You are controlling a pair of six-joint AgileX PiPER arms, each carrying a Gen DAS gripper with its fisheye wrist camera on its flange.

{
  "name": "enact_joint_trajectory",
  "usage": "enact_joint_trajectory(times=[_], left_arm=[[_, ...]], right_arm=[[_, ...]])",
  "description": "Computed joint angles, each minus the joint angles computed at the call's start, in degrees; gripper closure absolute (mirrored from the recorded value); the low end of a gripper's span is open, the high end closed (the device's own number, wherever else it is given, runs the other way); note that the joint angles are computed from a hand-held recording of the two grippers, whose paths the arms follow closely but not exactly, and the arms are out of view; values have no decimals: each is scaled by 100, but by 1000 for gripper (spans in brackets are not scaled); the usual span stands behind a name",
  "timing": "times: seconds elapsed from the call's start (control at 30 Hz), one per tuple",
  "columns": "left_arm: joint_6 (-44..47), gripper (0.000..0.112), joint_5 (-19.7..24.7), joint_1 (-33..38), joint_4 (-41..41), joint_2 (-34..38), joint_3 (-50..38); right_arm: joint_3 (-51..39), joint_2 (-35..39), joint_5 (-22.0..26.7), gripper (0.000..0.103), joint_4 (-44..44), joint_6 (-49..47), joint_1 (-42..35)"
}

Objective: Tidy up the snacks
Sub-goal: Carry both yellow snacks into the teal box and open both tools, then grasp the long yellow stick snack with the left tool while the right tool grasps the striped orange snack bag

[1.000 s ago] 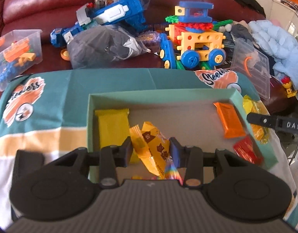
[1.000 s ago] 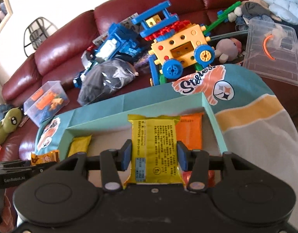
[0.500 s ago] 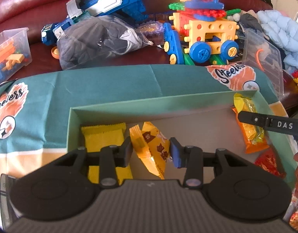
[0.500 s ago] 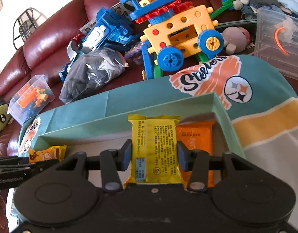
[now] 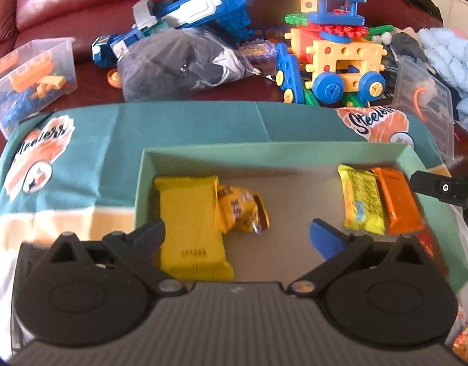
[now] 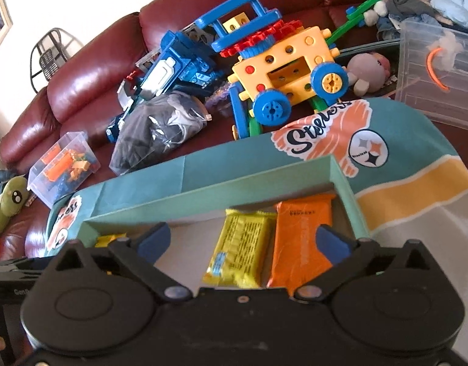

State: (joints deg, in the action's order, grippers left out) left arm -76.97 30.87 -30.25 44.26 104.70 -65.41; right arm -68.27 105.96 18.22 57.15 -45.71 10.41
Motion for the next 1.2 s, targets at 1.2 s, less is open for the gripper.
enact_joint_trajectory(times=[1.2], left_arm=[[-1965, 9, 528, -2901, -302, -757, 1487]], right_arm=[[3760, -3462, 1273, 0, 82, -806, -2411]])
